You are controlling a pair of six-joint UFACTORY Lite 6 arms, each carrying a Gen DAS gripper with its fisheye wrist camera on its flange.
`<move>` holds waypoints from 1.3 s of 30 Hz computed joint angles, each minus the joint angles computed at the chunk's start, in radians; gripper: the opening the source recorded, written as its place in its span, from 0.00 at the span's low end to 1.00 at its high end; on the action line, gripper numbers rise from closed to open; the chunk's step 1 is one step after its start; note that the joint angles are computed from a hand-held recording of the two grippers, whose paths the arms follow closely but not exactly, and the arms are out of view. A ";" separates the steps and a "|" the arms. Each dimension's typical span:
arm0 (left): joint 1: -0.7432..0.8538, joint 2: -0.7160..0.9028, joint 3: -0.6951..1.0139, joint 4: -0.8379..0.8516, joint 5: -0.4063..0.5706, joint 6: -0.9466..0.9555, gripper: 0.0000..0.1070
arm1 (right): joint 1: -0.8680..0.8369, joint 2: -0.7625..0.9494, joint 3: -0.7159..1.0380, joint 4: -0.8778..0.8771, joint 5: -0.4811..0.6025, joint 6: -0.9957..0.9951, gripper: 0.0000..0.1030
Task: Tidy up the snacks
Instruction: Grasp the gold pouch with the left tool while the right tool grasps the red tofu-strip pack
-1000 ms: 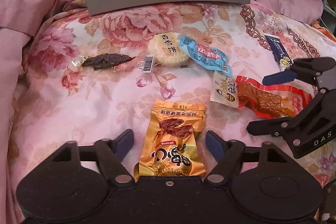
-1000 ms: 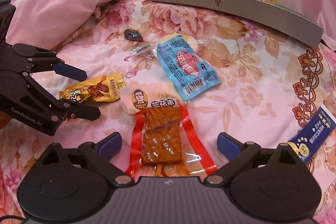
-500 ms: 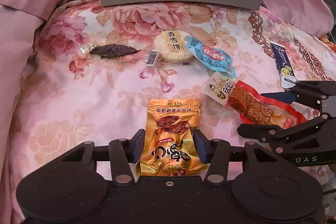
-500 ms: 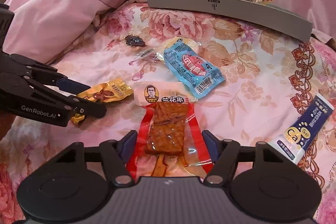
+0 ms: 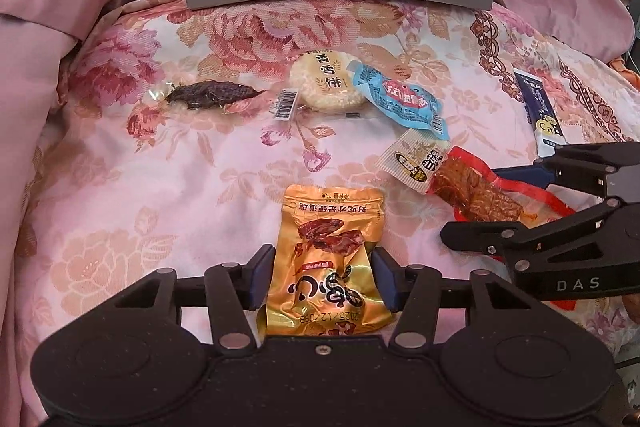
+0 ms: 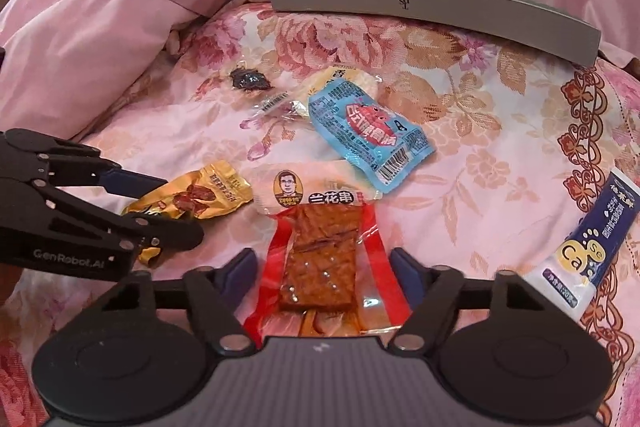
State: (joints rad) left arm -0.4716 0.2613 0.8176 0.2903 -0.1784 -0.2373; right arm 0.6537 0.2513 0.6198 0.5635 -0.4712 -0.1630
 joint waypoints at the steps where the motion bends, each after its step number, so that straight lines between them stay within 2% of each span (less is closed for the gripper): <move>1: 0.001 -0.001 -0.001 0.007 0.000 -0.007 0.49 | 0.006 -0.005 -0.007 0.002 -0.006 0.002 0.66; 14: 0.005 -0.027 -0.020 0.010 -0.012 -0.034 0.46 | 0.058 -0.027 -0.026 0.120 -0.056 -0.075 0.59; 16: 0.001 -0.032 -0.025 -0.025 -0.018 -0.001 0.46 | 0.041 -0.023 -0.021 0.083 -0.038 -0.042 0.61; 20: -0.008 -0.040 -0.035 -0.166 -0.028 0.129 0.46 | -0.034 -0.001 0.008 -0.100 0.017 0.135 0.67; 22: -0.013 -0.042 -0.038 -0.282 -0.032 0.229 0.46 | -0.053 0.019 0.039 -0.137 0.037 0.153 0.71; 25: -0.010 -0.045 -0.040 -0.365 -0.039 0.295 0.46 | -0.058 0.049 0.067 -0.149 0.039 0.142 0.75; 26: -0.010 -0.046 -0.040 -0.378 -0.041 0.305 0.46 | -0.050 0.054 0.069 -0.122 0.034 0.120 0.71; 27: -0.009 -0.046 -0.040 -0.386 -0.044 0.310 0.46 | -0.038 0.055 0.068 -0.080 0.025 0.084 0.64; 32: -0.005 -0.045 -0.038 -0.371 -0.050 0.290 0.46 | -0.010 0.033 0.040 -0.020 0.000 0.049 0.62; 34: -0.003 -0.046 -0.041 -0.365 -0.059 0.278 0.46 | 0.009 0.015 0.023 0.020 -0.017 0.017 0.57; 35: -0.001 -0.046 -0.040 -0.353 -0.060 0.264 0.46 | 0.030 0.003 0.013 0.059 -0.037 -0.028 0.49; 37: 0.001 -0.043 -0.038 -0.338 -0.058 0.250 0.46 | 0.068 -0.002 0.025 0.174 -0.039 -0.155 0.48; 39: -0.002 -0.046 -0.044 -0.353 -0.064 0.265 0.46 | 0.070 0.000 0.029 0.185 -0.029 -0.161 0.47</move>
State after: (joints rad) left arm -0.4732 0.2156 0.7732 -0.0626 -0.2420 0.0281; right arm 0.7234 0.2512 0.6483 0.7482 -0.5003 -0.3241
